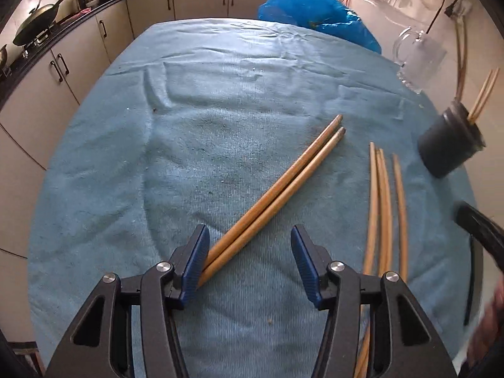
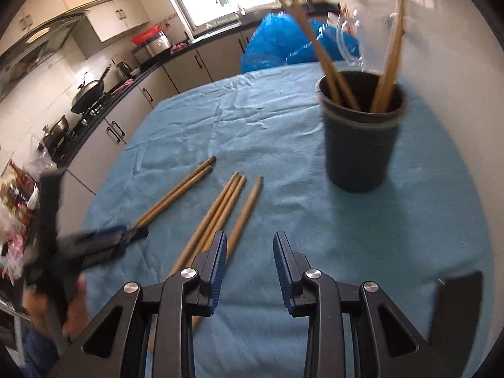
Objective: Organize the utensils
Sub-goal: 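Move back to the towel and close the right tool on a chopstick while the left tool grasps one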
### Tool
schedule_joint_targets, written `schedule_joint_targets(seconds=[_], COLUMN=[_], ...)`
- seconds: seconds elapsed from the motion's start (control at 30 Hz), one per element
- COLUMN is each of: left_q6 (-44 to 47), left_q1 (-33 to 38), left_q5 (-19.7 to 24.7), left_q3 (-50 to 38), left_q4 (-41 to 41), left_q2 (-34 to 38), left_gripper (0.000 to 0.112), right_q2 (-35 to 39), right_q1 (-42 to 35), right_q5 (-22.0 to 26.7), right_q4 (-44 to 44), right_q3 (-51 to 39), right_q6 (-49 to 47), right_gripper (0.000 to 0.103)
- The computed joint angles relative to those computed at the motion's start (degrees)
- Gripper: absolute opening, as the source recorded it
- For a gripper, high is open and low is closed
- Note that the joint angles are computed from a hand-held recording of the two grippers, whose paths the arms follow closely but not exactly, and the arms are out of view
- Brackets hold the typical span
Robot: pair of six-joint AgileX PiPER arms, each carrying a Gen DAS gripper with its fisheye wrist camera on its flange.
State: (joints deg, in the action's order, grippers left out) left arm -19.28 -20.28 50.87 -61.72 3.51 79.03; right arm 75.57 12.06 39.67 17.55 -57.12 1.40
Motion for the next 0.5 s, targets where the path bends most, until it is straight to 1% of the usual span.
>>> schedule_joint_targets(seconds=[0.13, 0.17, 0.23, 0.3, 0.33, 0.37, 0.4, 0.5], left_q6=[3.56, 3.9, 5.36, 6.52, 7.79, 8.55, 9.25, 12.99], left_q1=[1.82, 1.8, 2.1, 2.52, 2.96, 3.18, 3.37, 3.8], left_q5=[0.39, 0.7, 0.76, 0.5, 0.58, 0.72, 1.02, 2.34], left_q3=[0.25, -1.33, -1.42, -2.06, -2.62, -3.39, -4.18, -7.93], left_q4=[-2.05, -2.23, -2.4, -2.76, -3.6, -4.09, -4.56, -6.85], left_q2=[-2.74, -1.71, -2.47, -2.04, -1.66, -0.8, -0.06, 3.21], left_gripper=[0.053, 0.053, 0.053, 0.053, 0.053, 0.053, 0.053, 0.053], right_q2=[8.51, 10.54, 13.73, 15.51, 15.82, 16.25, 16.58, 16.63], right_q1=[2.07, 2.97, 4.33, 5.69, 6.41, 7.65, 8.84, 8.85], right_q5=[-0.08, -0.08, 1.04, 1.11, 0.33, 0.93, 1.54, 3.19], right_q4=[-3.75, -6.09, -9.81, -12.47, -13.54, -16.64, -20.01, -21.13], right_q3=[-5.79, -7.16, -9.53, -10.67, -10.59, -11.2, -11.74, -12.26], right_q6=[4.98, 7.45, 10.92, 13.55, 13.98, 15.98, 18.43, 19.26], right_gripper=[0.032, 0.031, 0.026, 0.025, 0.024, 0.02, 0.012, 0.009])
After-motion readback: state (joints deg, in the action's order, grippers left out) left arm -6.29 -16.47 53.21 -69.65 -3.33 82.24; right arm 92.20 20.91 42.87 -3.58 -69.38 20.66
